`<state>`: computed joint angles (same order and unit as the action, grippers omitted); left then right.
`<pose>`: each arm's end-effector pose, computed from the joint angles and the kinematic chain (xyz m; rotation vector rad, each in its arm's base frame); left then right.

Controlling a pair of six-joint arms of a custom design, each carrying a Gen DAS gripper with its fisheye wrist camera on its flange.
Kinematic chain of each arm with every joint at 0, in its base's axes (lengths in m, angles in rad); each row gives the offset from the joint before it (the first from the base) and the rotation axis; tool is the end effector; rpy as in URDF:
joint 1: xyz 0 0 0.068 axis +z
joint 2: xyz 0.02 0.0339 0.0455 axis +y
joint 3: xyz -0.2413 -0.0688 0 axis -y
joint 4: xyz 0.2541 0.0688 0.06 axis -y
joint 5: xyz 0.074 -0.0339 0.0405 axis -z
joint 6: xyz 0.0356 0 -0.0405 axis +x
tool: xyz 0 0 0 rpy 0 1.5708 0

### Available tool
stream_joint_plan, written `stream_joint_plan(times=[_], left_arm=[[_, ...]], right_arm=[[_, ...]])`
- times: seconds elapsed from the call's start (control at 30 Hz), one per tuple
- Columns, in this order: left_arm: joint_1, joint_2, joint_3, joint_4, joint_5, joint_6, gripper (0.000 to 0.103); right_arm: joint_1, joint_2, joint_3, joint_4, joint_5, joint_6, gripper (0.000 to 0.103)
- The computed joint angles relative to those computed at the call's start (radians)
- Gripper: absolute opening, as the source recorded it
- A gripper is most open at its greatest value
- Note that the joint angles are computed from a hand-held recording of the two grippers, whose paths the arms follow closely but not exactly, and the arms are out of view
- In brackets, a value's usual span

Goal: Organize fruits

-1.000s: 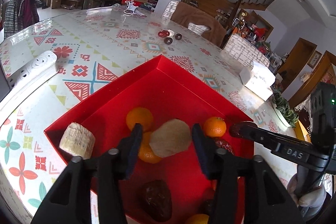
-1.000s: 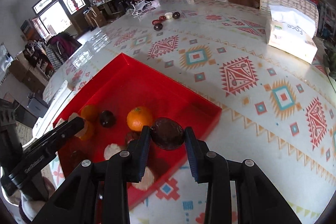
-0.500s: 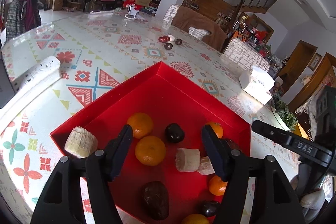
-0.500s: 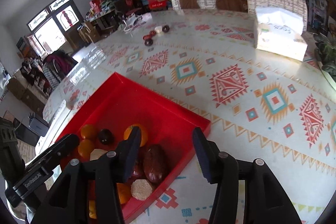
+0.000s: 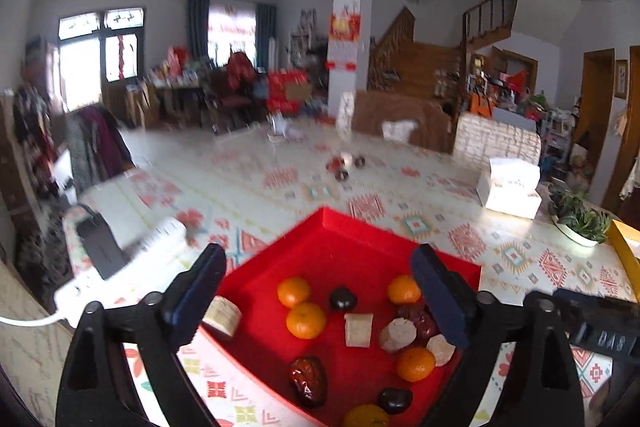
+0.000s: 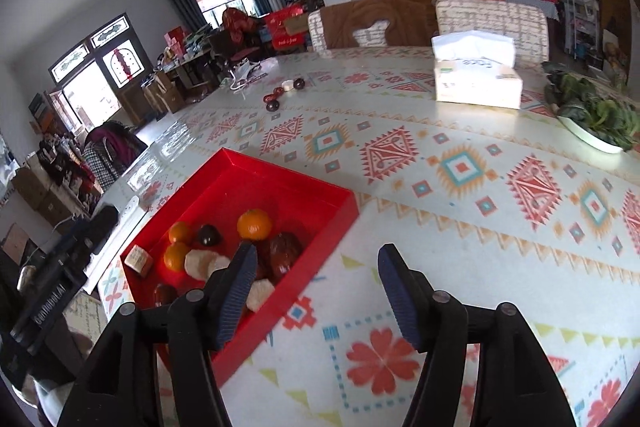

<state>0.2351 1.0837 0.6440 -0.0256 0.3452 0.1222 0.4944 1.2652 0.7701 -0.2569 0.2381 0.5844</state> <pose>0.2543 0.0485 0.2246 0.1018 2.0063 -0.1237 0.2494 0.1249 0.2015 0.2236 2.3018 0.2777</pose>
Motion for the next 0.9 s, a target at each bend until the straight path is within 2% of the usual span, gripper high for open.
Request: stream_joint_plan(times=[0.13, 0.27, 0.5, 0.73, 0.9], left_arm=[[-0.015, -0.143, -0.054, -0.02, -0.048, -0.018, 0.102], [-0.038, -0.257, -0.075, -0.089, -0.076, -0.02, 0.102], [-0.133, -0.444, -0.102, -0.219, -0.147, -0.02, 0.102], [-0.298, -0.585, -0.117, -0.319, -0.284, -0.04, 0.102], [-0.388, -0.659, -0.13, -0.339, -0.375, -0.057, 0.103]], right_arm=[[0.053, -0.103, -0.072, -0.022, 0.063, 0.022, 0.071], [0.119, -0.215, -0.134, -0.059, 0.143, 0.041, 0.075], [0.21, -0.4, -0.21, -0.162, 0.24, 0.083, 0.077], [0.262, -0.586, -0.279, -0.271, 0.3, 0.128, 0.08], [0.282, -0.695, -0.31, -0.346, 0.325, 0.151, 0.08]])
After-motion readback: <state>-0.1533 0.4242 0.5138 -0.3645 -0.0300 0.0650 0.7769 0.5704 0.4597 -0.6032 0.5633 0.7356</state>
